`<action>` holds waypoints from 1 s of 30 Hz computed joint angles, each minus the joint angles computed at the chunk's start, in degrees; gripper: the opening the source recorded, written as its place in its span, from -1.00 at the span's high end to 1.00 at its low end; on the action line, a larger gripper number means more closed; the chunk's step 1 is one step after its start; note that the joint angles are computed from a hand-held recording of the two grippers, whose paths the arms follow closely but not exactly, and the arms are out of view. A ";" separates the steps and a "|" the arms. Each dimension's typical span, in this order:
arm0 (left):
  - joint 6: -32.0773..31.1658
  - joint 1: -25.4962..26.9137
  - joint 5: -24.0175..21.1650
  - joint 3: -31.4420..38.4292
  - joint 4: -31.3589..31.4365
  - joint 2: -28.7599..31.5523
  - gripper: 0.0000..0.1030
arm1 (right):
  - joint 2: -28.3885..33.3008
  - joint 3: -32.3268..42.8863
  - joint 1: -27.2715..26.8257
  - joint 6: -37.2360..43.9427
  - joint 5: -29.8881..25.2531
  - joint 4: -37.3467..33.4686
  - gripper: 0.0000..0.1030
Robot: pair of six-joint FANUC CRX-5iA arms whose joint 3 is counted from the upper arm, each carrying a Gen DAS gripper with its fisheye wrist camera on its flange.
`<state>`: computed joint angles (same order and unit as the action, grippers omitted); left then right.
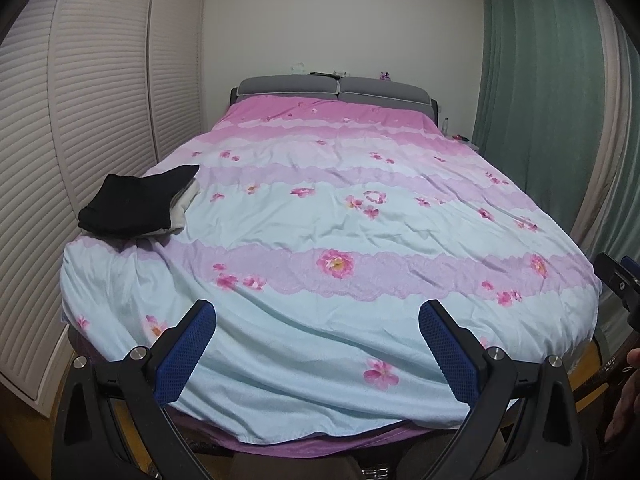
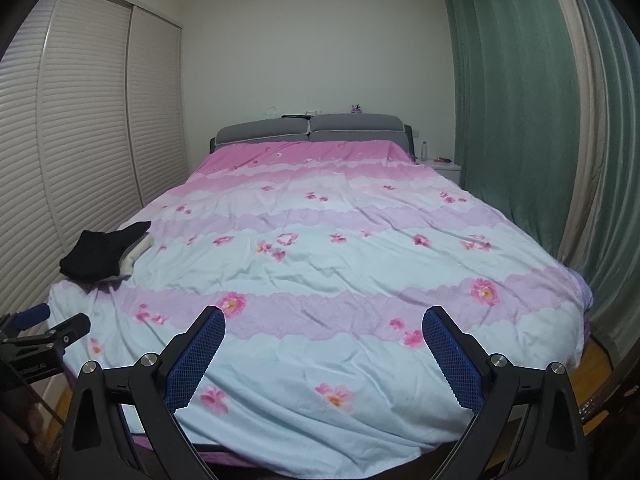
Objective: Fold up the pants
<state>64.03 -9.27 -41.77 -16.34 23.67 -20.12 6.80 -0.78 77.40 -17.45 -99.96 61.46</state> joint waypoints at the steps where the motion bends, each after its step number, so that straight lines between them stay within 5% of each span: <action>1: 0.11 0.06 -0.02 -0.01 0.01 -0.03 -1.00 | 0.12 0.12 0.00 0.17 0.09 0.06 -0.95; 30: 0.70 0.60 -0.49 0.71 -1.35 0.44 -1.00 | 0.01 0.49 -0.08 0.80 0.50 -0.01 -0.94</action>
<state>64.73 -8.68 -42.26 -15.62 22.32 -19.68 6.81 -0.29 77.32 -16.65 -99.45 61.45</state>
